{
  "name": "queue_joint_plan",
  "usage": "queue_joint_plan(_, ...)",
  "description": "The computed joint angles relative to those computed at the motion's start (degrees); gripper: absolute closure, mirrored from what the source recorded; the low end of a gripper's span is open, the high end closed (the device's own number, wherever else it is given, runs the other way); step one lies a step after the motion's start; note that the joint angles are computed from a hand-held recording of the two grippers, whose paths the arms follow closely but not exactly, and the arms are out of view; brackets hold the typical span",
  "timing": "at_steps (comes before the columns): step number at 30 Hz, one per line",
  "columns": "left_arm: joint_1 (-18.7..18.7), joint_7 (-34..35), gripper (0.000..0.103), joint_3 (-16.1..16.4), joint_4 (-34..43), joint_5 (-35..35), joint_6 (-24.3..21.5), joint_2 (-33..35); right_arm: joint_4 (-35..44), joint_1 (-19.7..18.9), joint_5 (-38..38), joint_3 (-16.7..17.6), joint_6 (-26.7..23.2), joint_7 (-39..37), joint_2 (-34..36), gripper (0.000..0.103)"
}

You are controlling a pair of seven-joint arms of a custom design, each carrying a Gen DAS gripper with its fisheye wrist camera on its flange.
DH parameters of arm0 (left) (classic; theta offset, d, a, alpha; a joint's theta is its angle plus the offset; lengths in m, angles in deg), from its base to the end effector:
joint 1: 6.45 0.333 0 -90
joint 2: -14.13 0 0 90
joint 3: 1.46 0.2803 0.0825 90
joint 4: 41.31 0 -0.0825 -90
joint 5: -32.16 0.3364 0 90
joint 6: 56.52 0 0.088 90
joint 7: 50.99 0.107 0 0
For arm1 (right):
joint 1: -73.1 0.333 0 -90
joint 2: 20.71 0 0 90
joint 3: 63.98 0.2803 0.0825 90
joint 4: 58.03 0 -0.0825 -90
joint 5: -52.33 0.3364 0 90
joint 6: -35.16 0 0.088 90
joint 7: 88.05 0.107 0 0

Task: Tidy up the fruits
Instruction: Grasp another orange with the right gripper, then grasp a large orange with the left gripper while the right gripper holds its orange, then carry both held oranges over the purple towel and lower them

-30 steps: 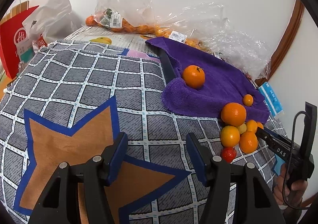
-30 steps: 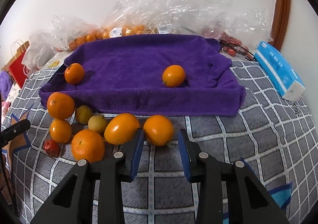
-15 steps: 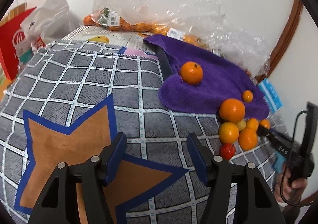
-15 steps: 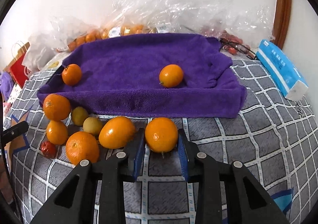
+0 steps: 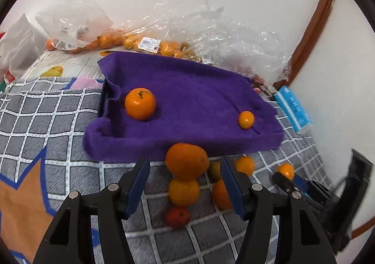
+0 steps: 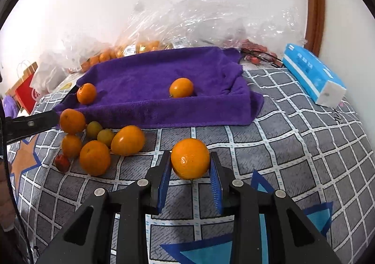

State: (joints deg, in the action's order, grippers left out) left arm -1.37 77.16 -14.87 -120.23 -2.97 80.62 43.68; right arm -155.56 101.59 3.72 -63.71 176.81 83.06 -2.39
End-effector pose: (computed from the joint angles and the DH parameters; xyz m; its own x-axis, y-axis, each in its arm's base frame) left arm 0.6794 -0.0685 0.4653 -0.4735 -0.8249 0.3087 -0.7453 0.1884 -0.6396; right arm 0.5520 0.3048 0.4419 -0.3066 -0.9475 -0.0904 -0.6606 0.2802 -0.6965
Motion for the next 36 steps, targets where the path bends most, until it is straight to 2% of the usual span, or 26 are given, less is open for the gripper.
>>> queue_joint_plan(4, -1.6, -4.5, 0.045, 1.0, 3.9, 3.1, -1.8, 3.0, -0.3, -0.5, 0.8, 0.1, 1.7, -0.9, 0.1, 0.071)
queue_joint_plan(5, -1.3, -5.4, 0.057, 0.7, 5.2, 2.8, -2.8, 4.2, -0.1, -0.5, 1.0, 0.1, 1.5, -1.1, 0.2, 0.071)
queue_joint_plan(6, -0.4, -5.1, 0.063, -0.2, 6.3, 1.7, -4.5, 5.0, 0.1, -0.3, 1.0, 0.0, 0.9, -1.0, 0.3, 0.071)
queue_joint_plan(8, 1.0, -4.2, 0.063, -1.2, 6.6, 0.1, -6.3, 5.2, -0.2, -0.3, 0.7, -0.2, 1.3, -0.6, 0.1, 0.071)
queue_joint_plan(11, 1.7, -2.9, 0.064, -1.1, 2.1, -1.7, -2.9, 2.3, -0.1, -0.3, 0.9, -0.2, 1.1, -0.5, 0.3, 0.071)
queue_joint_plan(14, 2.8, -1.9, 0.064, -1.1, 0.4, -4.0, -2.4, 0.7, 0.4, -0.2, 0.7, -0.3, 0.6, -0.7, 0.5, 0.071)
queue_joint_plan(18, 2.6, -2.2, 0.064, -0.1, 0.0, -3.9, -1.5, -0.1, -0.3, 0.1, -0.4, -0.5, 0.8, 0.7, -0.1, 0.071)
queue_joint_plan(23, 3.6, -2.5, 0.064, 0.2, 2.7, -3.5, -4.8, 0.3, 0.5, -0.9, 4.0, 0.7, 0.8, -1.3, 0.3, 0.071)
queue_joint_plan(29, 3.0, -1.9, 0.064, 1.2, 2.3, -1.7, -1.5, -1.3, 7.1, 0.9, 3.9, 0.2, -2.4, -3.2, 2.3, 0.071)
queue_joint_plan(34, 3.6, -2.0, 0.064, 0.5, 7.5, -2.0, -3.2, 0.8, 13.4, 1.6, 3.9, -0.7, -3.0, -5.9, 4.7, 0.071)
queue_joint_plan(36, 3.1, -2.0, 0.064, 0.3, 9.1, -1.6, -2.1, 1.6, 15.9, 1.8, 3.8, -1.3, -3.0, -6.5, 5.8, 0.071)
